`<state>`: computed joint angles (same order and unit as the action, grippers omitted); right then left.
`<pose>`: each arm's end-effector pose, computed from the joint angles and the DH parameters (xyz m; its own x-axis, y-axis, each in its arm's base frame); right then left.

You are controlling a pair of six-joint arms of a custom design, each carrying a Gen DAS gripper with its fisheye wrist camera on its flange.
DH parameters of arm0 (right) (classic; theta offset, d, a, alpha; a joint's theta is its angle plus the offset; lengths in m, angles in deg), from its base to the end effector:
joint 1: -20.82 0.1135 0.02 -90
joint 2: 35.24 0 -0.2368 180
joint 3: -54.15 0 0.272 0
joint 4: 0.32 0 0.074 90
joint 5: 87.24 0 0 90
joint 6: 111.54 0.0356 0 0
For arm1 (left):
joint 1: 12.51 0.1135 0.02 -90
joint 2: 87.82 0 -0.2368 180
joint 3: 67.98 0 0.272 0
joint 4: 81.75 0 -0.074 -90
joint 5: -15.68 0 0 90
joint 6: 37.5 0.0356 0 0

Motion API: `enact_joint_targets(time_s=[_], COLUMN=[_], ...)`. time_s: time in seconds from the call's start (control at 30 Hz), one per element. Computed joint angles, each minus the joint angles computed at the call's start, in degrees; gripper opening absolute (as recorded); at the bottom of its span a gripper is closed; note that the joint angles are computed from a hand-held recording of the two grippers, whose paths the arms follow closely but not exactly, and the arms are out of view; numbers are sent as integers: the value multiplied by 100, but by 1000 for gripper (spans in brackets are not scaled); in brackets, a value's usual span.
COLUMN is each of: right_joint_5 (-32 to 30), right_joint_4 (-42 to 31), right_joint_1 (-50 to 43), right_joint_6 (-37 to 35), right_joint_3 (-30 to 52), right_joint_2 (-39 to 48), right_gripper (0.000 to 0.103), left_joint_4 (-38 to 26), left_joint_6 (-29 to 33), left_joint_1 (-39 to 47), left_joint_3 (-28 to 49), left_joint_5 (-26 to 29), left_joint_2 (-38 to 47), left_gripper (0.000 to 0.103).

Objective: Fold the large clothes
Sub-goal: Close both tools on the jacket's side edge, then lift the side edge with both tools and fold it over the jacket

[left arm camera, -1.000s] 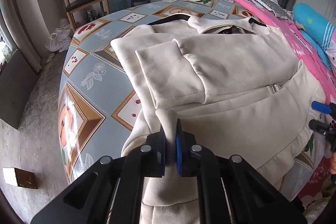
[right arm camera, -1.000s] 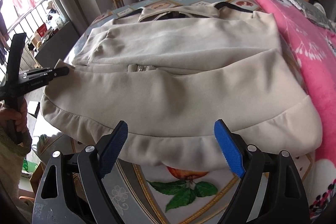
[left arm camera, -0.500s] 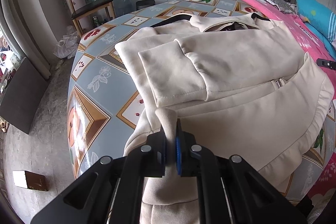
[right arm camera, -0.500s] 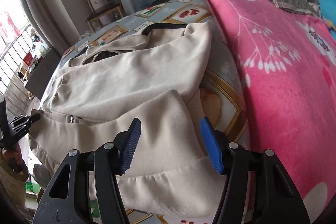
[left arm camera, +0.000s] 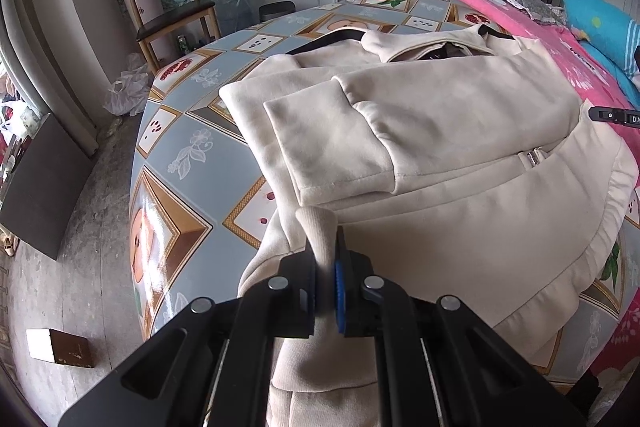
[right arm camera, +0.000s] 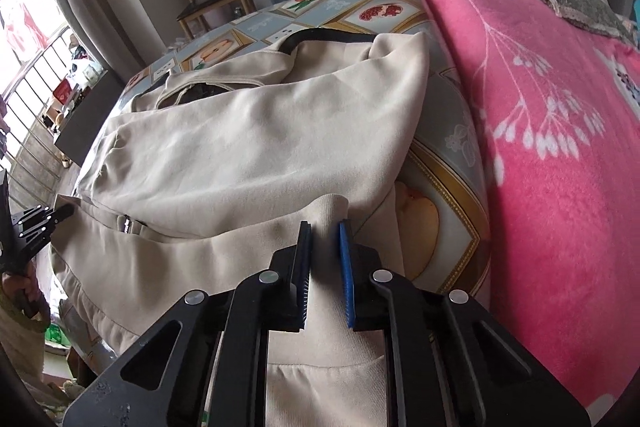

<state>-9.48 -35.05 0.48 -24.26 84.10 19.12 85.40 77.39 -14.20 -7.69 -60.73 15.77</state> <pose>0.1766 -0.0574 0.1001 -0.8153 0.2528 -0.5210 0.1993 0.9672 0.1574 0.3337 -0.0182 0.0669 -0.6859 0.4295 -0.5874 0.4941 0.8675 0.0574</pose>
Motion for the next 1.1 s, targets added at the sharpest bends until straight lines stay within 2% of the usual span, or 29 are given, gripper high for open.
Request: enact_joint_targets(time_s=[0.23,0.3,0.4,0.53,0.63,0.8,0.9,1.0,1.1], right_joint_5=[494,669,1143,1755,1877,1839,1680,1415,1233], right_joint_4=[-39,-214,-1077,-2746,-3230,-2402,-1579,-611,329], right_joint_1=[353,540,1012,1573,1582,1350,1129,828,591], right_joint_6=[61,188,522,1091,1190,857,576,303,111], right_joint_3=[-139,-215,-365,-249,127,585,836,1215,1859], right_joint_2=[-373,-780,-2156,-4302,-4860,-4070,-3191,-1963,-248], right_gripper=[5,5,4,4,4,4,4,4,4], left_joint_4=[125,145,-220,-900,-1137,-1242,-1065,-1085,-1354], left_joint_6=[65,20,-75,-255,-317,-556,-599,-596,-705], left_joint_1=[100,190,457,971,1097,1117,906,626,353], left_joint_3=[-181,-313,-412,-446,-430,166,676,1711,3140], left_joint_5=[172,322,789,1621,1928,2376,2171,1842,1436], left_joint_2=[-210,-418,-841,-1531,-1942,-1941,-1621,-721,486], left_gripper=[7,7,6,6,6,6,6,6,6])
